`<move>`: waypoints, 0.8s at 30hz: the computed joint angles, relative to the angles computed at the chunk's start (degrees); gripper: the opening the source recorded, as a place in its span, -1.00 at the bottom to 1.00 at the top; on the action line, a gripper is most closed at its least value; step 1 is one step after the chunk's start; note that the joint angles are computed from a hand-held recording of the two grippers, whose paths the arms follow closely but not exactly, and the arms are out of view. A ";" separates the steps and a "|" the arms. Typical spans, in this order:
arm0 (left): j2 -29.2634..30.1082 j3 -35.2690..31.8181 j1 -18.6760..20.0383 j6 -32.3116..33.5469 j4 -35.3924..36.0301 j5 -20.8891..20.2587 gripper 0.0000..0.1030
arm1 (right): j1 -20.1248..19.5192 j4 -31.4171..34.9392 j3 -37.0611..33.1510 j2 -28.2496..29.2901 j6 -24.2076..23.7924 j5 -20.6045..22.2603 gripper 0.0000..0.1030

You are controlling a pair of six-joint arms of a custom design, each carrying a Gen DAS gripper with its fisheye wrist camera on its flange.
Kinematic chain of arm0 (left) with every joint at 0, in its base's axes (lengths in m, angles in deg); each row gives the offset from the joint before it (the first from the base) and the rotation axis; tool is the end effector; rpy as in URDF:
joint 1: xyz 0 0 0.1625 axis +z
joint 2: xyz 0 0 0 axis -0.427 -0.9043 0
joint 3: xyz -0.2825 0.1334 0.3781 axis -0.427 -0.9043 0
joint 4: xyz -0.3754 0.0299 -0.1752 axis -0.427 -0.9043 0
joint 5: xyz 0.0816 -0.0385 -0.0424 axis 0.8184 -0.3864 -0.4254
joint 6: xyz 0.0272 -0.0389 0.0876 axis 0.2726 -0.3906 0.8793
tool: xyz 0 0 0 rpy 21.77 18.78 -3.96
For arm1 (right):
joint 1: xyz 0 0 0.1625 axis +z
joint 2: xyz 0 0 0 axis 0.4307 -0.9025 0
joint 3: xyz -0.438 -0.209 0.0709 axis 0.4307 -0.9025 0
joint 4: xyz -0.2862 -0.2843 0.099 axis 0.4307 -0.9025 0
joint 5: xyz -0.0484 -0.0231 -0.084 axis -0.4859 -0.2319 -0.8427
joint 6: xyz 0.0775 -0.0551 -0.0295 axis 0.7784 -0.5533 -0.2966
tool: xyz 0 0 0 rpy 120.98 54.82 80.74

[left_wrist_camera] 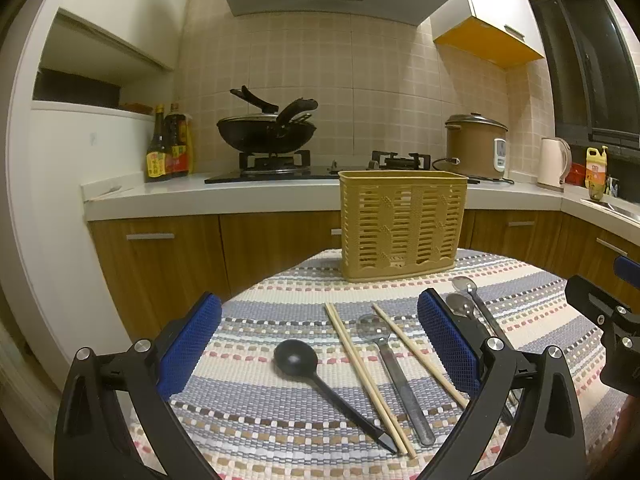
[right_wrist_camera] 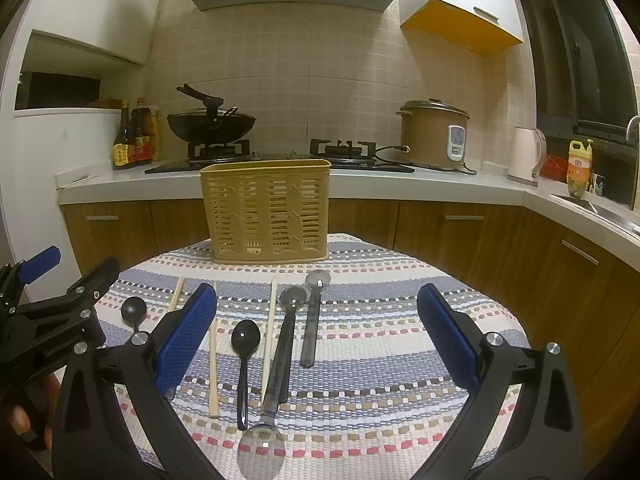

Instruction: Organize utensils

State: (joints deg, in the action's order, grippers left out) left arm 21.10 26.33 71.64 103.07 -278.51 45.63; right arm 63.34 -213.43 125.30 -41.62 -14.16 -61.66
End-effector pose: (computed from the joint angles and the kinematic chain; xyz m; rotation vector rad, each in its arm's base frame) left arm -0.2625 -0.5925 0.1096 0.4921 1.8838 -1.4767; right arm 0.1128 -0.5832 0.2351 0.7475 -2.0496 1.4285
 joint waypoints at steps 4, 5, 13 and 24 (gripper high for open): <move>0.07 -0.04 0.02 -0.06 -0.02 0.00 0.85 | -0.08 0.04 -0.02 0.10 0.08 0.05 0.85; 0.12 -0.06 0.04 -0.02 -0.06 -0.03 0.85 | -0.06 0.03 -0.04 0.14 -0.02 0.00 0.85; 0.16 -0.03 0.38 -0.97 0.63 -0.37 0.85 | 0.23 -0.61 -0.20 0.64 -0.99 -0.75 0.85; 0.26 -0.12 0.59 -1.17 0.88 -0.63 0.85 | 0.52 -1.37 -0.55 1.16 -1.44 -1.74 0.85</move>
